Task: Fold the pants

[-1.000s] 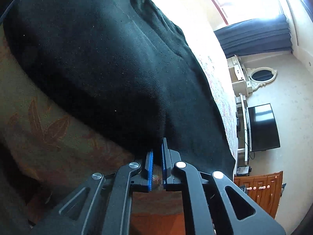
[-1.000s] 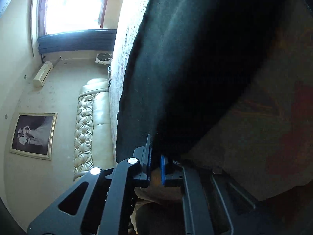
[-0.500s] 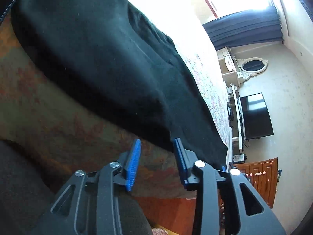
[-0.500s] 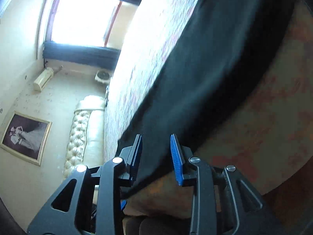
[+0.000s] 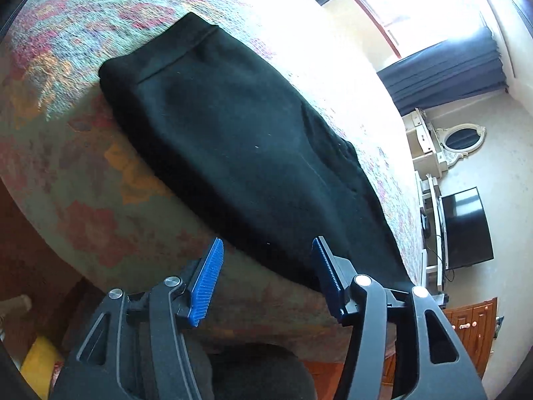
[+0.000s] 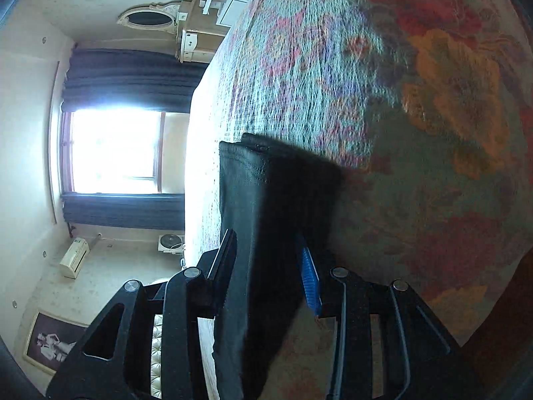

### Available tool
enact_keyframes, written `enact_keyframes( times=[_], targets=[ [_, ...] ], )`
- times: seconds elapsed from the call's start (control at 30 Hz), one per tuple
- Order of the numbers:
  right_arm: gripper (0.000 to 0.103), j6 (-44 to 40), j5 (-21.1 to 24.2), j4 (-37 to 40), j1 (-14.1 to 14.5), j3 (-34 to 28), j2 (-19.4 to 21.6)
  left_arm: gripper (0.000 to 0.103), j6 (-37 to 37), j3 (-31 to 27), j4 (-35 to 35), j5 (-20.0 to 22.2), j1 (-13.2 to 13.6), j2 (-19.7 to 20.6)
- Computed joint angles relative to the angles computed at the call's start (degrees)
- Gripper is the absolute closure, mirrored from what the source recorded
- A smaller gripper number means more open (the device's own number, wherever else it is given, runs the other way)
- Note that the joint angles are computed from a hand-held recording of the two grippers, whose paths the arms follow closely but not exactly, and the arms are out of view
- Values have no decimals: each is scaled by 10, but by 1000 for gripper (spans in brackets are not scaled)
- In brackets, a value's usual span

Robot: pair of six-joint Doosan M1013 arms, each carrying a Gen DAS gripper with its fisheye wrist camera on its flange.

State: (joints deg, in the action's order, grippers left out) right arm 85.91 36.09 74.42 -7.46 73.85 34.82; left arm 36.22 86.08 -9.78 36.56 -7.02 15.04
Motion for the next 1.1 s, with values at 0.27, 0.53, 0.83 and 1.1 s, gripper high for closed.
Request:
enact_keyframes(
  times=[0.27, 0.53, 0.83, 1.1],
  targets=[
    [97, 95, -26, -169, 11, -18, -12, 46, -22, 5, 51, 25, 13, -11],
    [49, 85, -48, -138, -19, 9, -28, 44, -19, -3, 73, 33, 31, -9],
    [46, 50, 140, -231, -26, -189, 71, 30, 23, -1, 64, -3, 36, -9],
    [28, 75, 308, -316, -8, -354, 157, 23, 38, -11, 18, 0, 57, 6]
  ],
)
